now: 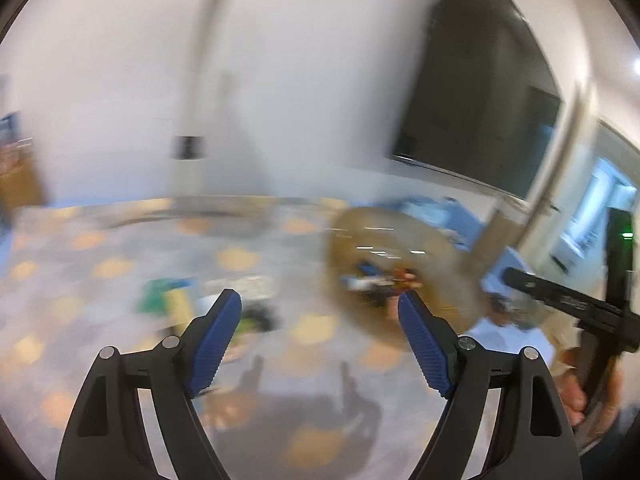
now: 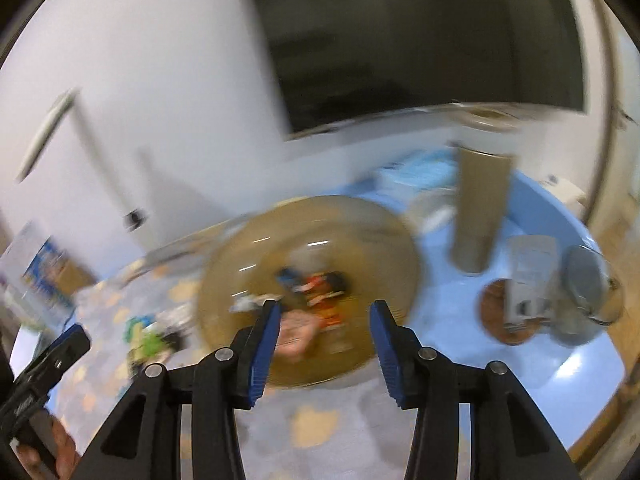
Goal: Organize rigid objects
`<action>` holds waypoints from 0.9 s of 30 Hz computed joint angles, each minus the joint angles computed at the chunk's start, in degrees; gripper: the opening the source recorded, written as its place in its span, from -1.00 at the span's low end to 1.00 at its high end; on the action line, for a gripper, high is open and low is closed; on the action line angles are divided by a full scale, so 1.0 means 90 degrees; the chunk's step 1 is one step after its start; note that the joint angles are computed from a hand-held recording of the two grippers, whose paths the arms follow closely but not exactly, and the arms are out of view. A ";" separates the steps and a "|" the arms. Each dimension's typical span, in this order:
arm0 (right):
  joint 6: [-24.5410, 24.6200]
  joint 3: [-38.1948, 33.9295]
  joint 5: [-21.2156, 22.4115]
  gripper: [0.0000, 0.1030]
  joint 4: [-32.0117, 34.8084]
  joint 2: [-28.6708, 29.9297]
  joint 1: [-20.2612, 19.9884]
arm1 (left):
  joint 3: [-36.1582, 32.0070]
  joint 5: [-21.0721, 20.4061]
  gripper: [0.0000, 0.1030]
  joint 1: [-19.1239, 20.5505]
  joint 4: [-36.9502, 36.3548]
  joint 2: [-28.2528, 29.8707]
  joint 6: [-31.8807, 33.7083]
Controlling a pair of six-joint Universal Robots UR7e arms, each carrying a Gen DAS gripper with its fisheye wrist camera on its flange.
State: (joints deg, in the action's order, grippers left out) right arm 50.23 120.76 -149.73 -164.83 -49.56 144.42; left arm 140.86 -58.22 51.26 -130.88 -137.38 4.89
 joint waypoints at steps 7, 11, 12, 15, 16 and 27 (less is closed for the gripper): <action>-0.1439 -0.1277 0.0626 -0.04 -0.0370 0.1381 0.0370 | -0.0089 0.0764 0.54 0.1644 -0.1068 -0.0021 0.0882; -0.1736 -0.1596 0.1099 0.18 -0.0736 0.2034 0.0269 | 0.0144 0.0837 0.54 0.2636 -0.2324 0.0623 0.1998; -0.1740 -0.1642 0.1233 0.18 -0.0770 0.2223 0.0190 | 0.0158 0.0752 0.54 0.2774 -0.2415 0.0735 0.2052; -0.1766 -0.1652 0.1438 0.18 -0.0914 0.2571 -0.0007 | 0.0146 0.0408 0.54 0.3261 -0.2769 0.1037 0.2323; -0.1732 -0.1677 0.1443 0.18 -0.0871 0.2650 -0.0058 | 0.0176 0.0375 0.54 0.3345 -0.2975 0.1144 0.2464; -0.1354 -0.1733 0.1619 0.20 -0.0352 0.2807 -0.0370 | 0.0309 0.1000 0.56 0.3093 -0.2552 0.1303 0.2505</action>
